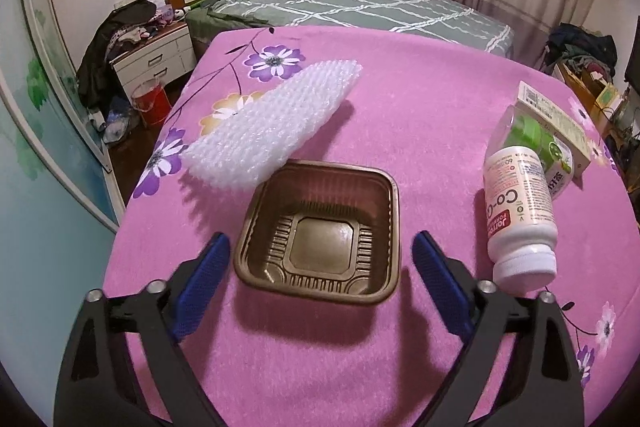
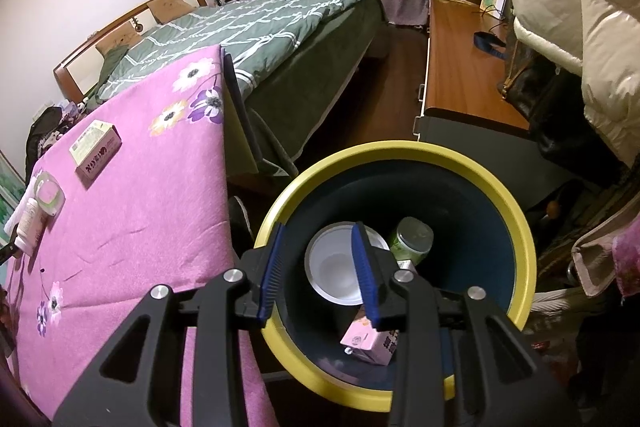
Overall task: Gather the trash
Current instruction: 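Grasp the brown plastic tray by its rim with the left gripper, then carry the brown tray over the bin with the left gripper and drop it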
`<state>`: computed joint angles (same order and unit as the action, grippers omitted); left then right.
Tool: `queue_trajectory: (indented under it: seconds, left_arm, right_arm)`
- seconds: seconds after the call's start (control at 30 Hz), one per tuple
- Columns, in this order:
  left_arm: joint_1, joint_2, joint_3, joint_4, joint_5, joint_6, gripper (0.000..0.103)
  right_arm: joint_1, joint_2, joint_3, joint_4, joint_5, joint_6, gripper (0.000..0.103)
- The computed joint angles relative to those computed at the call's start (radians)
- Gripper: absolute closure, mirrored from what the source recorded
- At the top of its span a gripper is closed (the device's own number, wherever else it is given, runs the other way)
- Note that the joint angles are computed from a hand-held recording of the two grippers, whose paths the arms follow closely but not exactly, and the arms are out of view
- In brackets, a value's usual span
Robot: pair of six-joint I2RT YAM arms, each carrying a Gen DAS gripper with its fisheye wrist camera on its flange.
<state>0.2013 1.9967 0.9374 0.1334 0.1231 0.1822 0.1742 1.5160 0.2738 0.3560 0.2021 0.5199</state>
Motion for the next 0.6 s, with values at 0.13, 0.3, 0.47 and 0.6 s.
queue_trajectory:
  seconds: [0.13, 0.3, 0.47, 0.6]
  left_arm:
    - [-0.005, 0.022, 0.026, -0.028, -0.001, 0.002, 0.028]
    - [-0.006, 0.023, 0.029, -0.025, 0.001, 0.005, 0.034]
    - [-0.003, -0.003, -0.006, -0.006, 0.009, 0.007, 0.035]
    - [-0.002, -0.072, -0.088, 0.029, 0.009, 0.022, 0.035]
  right_arm:
    - [0.002, 0.006, -0.001, 0.008, -0.001, -0.001, 0.07]
    - [0.004, 0.011, -0.002, 0.012, 0.0, 0.003, 0.07]
    - [0.003, 0.012, -0.002, 0.014, -0.001, 0.003, 0.07]
    - [0.002, 0.013, -0.009, 0.025, -0.005, 0.001, 0.07]
